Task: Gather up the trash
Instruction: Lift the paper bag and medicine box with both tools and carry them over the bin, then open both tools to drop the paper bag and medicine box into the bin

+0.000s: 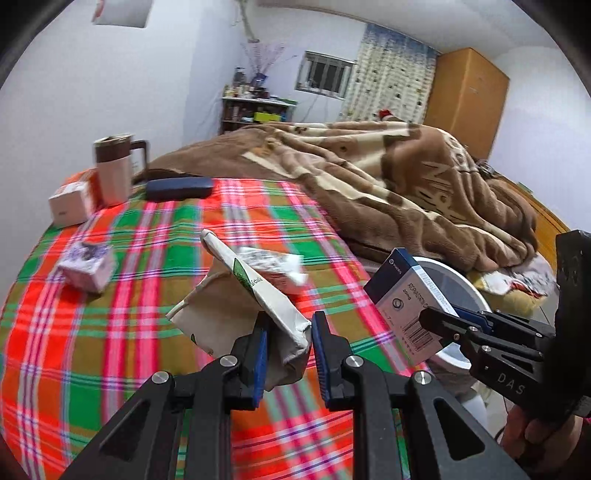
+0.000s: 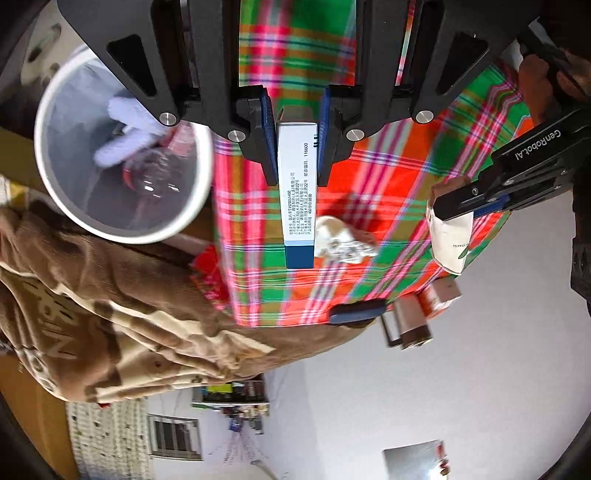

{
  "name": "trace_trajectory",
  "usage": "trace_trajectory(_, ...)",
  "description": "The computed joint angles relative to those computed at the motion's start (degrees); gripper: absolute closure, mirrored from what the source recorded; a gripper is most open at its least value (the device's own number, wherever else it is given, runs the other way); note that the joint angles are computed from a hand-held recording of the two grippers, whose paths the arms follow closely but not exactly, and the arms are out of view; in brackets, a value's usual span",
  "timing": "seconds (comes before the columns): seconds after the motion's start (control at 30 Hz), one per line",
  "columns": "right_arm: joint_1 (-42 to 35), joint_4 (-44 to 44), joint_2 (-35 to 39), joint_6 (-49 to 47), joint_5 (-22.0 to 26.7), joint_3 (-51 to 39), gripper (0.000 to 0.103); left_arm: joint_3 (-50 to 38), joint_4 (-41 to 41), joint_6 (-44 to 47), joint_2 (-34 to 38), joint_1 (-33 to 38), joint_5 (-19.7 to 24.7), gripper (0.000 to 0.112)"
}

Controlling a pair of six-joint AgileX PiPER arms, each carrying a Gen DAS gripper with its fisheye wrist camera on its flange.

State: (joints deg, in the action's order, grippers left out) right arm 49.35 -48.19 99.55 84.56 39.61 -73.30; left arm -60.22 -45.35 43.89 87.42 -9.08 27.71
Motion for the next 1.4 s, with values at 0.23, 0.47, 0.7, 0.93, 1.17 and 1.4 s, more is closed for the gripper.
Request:
trace_trajectory(0.23, -1.1, -3.3, -6.3, 8.3, 1.2, 9.3, 0.083, -2.9, -0.4, -0.6, 3.1, -7.4, -0.1, 0.09)
trace_trajectory(0.47, -2.4, -4.7, -11.4, 14.3, 2.6, 16.6, 0.083, -7.2, -0.3, -1.6, 7.6, -13.9, 0.5, 0.09)
trace_trajectory(0.7, -4.0, -4.4, -13.8, 16.7, 2.6, 20.5, 0.083, -10.9, -2.5, 1.0, 11.7, -18.7, 1.4, 0.09)
trace_trajectory(0.93, -6.3, -3.6, -15.5, 17.3, 0.7, 23.9, 0.083, -15.9, -3.6, 2.0, 17.1, -22.0, 3.5, 0.089)
trace_trajectory(1.17, -9.0, -0.8, -16.4, 16.0, -2.0, 26.1, 0.082, -21.7, -3.9, 1.5, 23.2, -23.1, 7.8, 0.089)
trace_trajectory(1.4, -10.7, 1.5, -16.4, 15.0, -3.0, 26.5, 0.081, -22.6, -5.9, 3.4, 24.6, -23.3, 7.7, 0.068)
